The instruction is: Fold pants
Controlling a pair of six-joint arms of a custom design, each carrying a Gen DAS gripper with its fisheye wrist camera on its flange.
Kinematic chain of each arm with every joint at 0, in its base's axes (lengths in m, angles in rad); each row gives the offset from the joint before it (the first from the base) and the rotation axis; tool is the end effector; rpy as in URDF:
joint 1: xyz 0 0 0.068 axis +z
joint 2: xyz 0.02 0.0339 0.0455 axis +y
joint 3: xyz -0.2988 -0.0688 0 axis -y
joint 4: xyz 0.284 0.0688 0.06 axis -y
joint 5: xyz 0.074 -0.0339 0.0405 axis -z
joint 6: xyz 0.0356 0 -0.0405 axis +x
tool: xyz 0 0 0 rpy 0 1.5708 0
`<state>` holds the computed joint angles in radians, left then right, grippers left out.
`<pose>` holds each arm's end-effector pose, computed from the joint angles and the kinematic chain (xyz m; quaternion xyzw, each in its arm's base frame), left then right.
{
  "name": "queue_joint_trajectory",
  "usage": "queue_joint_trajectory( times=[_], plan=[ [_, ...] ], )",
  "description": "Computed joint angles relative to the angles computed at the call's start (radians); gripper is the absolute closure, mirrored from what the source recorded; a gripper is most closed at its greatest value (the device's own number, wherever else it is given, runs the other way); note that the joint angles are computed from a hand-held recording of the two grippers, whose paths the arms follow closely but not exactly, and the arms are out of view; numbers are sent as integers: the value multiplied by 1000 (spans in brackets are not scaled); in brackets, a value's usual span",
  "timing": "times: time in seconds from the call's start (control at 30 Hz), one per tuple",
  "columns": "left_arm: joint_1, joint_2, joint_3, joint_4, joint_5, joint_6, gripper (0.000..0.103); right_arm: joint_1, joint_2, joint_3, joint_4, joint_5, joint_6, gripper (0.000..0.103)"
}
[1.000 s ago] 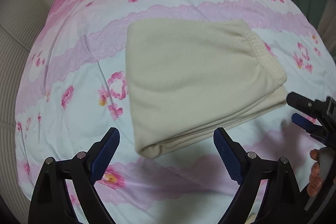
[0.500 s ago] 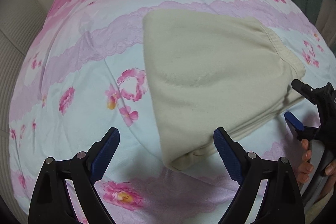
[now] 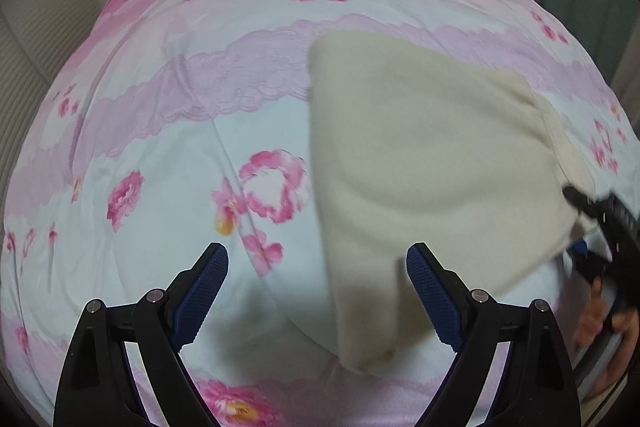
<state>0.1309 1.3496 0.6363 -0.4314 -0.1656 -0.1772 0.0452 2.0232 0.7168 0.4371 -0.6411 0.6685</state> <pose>0.2506 0.0389 0.1652 -0.1667 0.9598 0.0759 0.2125 0.3476 0.0370 0.0455 0.1702 0.8815 0.3912 0.2022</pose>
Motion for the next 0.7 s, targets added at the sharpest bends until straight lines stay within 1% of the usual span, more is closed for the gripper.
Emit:
queue_joint_trajectory(
  times=[0.03, 0.1, 0.17, 0.2, 0.3, 0.37, 0.47, 0.53, 0.6, 0.7],
  plan=[
    [10, 6, 2, 6, 4, 4, 12, 5, -6, -1, -14, 17, -22, 40],
    [47, 39, 16, 28, 40, 32, 12, -2, 0, -9, -1, 4, -4, 45],
    [77, 73, 33, 51, 72, 59, 12, -3, -7, -1, -28, 3, -12, 48],
    [92, 91, 42, 63, 93, 72, 12, 5, -15, 7, -50, 18, -23, 49],
    [162, 193, 116, 82, 232, 103, 12, 10, -16, 27, -89, 39, -53, 49],
    [177, 250, 162, 91, 280, 114, 12, 1, -12, 27, -94, 32, -65, 50],
    [175, 339, 233, 107, 339, 143, 12, 13, -15, 39, -122, 60, -88, 51],
    [172, 403, 289, 105, 381, 159, 11, 40, -11, 69, -137, 83, -59, 51],
    [170, 453, 334, 99, 402, 159, 11, 43, -9, 75, -144, 91, -60, 51],
    [167, 538, 415, 72, 459, 158, 11, 66, -20, 79, -156, 119, -54, 51]
  ],
)
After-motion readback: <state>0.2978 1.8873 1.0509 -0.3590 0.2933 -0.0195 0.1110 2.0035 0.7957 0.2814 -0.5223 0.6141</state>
